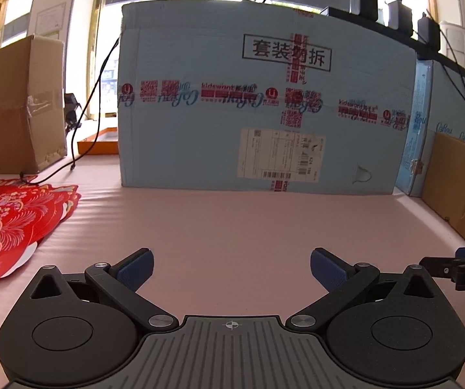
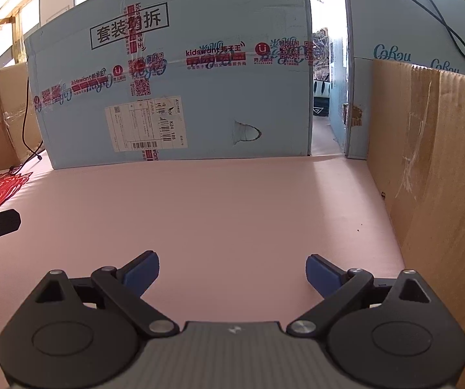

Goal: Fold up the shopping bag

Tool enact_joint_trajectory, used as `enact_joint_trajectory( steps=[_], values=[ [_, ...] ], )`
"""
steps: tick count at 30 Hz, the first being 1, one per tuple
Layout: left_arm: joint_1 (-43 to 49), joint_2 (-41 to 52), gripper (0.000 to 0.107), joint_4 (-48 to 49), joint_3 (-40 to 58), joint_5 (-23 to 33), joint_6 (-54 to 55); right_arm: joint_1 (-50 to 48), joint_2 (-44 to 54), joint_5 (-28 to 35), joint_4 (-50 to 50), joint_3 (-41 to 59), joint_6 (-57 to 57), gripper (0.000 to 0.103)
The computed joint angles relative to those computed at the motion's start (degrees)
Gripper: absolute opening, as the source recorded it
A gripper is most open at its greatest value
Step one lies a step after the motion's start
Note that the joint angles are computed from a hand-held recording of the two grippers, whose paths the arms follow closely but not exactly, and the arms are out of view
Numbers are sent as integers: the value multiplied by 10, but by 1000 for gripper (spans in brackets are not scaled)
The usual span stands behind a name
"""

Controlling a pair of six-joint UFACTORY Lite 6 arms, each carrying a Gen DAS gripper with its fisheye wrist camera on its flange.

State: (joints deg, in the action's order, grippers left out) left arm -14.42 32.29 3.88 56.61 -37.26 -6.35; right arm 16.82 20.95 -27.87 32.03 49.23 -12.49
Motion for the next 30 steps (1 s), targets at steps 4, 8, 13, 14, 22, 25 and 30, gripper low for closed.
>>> enact_joint_trajectory(
  steps=[4,8,13,14,22,25,30],
  values=[
    [-6,3,103,-41,6,23,32,8,4,10,68,10,-56,99],
    [-9,6,103,-62,19,58,56,20,10,6,157,21,-130,99],
    [-8,27,103,-79,61,128,71,31,23,1,231,38,-201,102],
    [-7,28,103,-78,64,133,69,31,23,2,232,39,-202,103],
    [-17,32,103,-124,72,143,120,32,33,2,258,52,-229,103],
    [-18,35,103,-127,77,147,123,31,32,5,258,53,-229,103],
    [-17,35,103,-120,80,152,115,32,33,6,258,54,-227,103]
  ],
)
